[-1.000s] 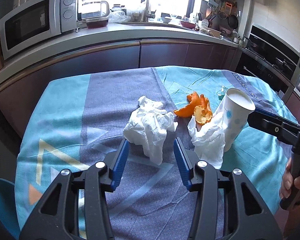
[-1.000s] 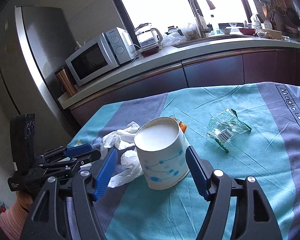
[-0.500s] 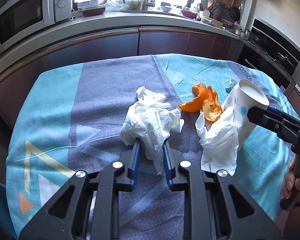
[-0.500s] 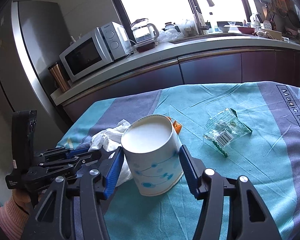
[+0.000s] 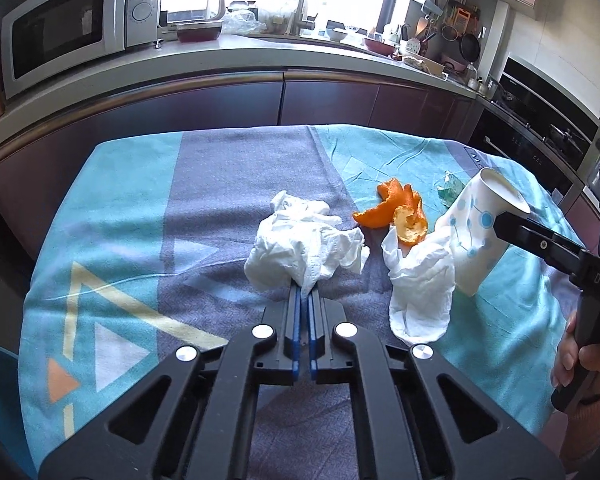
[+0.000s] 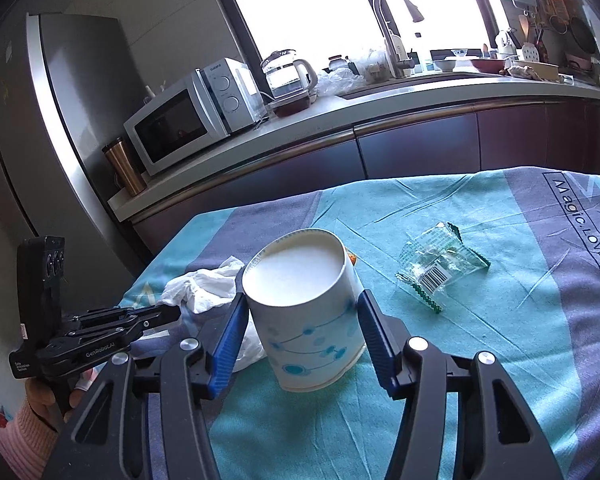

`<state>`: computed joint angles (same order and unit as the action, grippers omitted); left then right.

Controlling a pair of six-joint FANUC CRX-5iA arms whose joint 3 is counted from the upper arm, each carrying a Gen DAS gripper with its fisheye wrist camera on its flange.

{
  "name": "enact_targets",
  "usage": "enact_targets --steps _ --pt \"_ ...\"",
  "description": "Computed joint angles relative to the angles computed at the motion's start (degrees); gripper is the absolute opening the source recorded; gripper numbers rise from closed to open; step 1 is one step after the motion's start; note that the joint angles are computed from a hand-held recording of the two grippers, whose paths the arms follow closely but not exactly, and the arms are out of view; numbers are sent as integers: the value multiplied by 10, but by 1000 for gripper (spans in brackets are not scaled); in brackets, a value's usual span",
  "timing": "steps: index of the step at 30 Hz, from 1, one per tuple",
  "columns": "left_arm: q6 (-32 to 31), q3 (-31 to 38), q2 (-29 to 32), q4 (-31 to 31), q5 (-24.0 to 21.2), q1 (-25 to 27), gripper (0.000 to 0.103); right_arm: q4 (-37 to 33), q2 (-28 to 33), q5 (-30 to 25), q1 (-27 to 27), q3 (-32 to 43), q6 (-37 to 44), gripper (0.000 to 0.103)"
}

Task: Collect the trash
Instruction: 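Grasp the crumpled tissue with the left tool while the right tool grips the upright paper cup, then carry the tissue and paper cup with both tools over the teal bin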

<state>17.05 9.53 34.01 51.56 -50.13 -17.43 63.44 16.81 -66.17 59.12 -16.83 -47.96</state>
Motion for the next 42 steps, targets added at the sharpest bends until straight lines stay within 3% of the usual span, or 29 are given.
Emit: enact_targets --steps 15,26,42 --pt "-95 -104 -73 92 -20 57 3 61 4 5 16 14 -1 54" --pt "-143 -160 -109 120 -37 105 3 107 32 76 0 46 10 54" --pt "-159 -199 -133 149 -37 174 3 153 85 202 -39 113 41 54"
